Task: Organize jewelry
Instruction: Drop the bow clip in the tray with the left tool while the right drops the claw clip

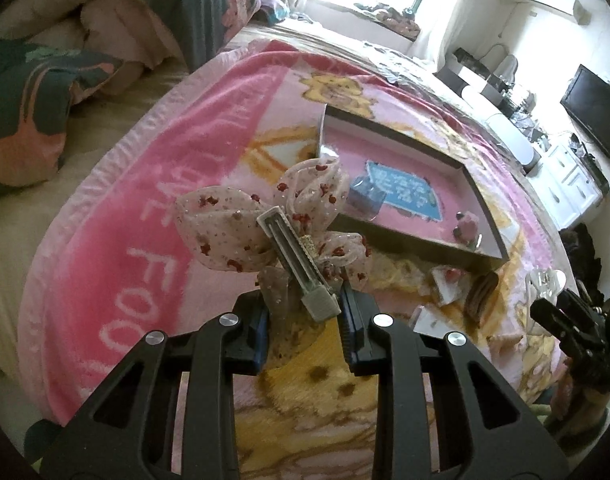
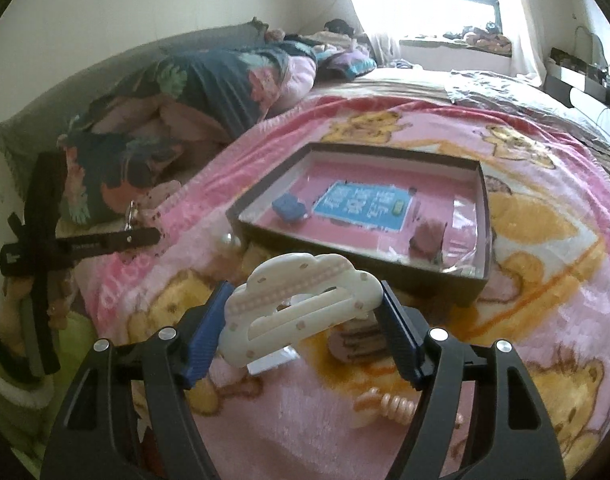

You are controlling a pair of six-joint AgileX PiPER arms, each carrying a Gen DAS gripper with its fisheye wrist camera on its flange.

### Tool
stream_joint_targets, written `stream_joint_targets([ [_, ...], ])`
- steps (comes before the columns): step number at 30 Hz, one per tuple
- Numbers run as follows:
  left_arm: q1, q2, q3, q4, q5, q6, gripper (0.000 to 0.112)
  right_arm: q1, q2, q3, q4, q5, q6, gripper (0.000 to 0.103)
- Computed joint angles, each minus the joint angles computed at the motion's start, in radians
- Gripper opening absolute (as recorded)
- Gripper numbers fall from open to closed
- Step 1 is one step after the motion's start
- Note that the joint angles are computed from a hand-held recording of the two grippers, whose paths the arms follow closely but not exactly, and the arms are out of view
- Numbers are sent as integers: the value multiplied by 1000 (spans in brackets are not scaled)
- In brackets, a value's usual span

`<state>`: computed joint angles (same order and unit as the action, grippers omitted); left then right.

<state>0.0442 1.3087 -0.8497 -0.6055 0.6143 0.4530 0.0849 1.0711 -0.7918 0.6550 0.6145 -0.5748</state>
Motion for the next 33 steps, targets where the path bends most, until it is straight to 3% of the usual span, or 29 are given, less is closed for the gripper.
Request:
stream_joint_targets([
  [14,-165,46,-122,154,-35,-217,20,-158,-25,-51,146,74,-139,71],
  [33,-392,217,-339,394,-36,-487,20,-421,69,-132,281,154,-285,71],
])
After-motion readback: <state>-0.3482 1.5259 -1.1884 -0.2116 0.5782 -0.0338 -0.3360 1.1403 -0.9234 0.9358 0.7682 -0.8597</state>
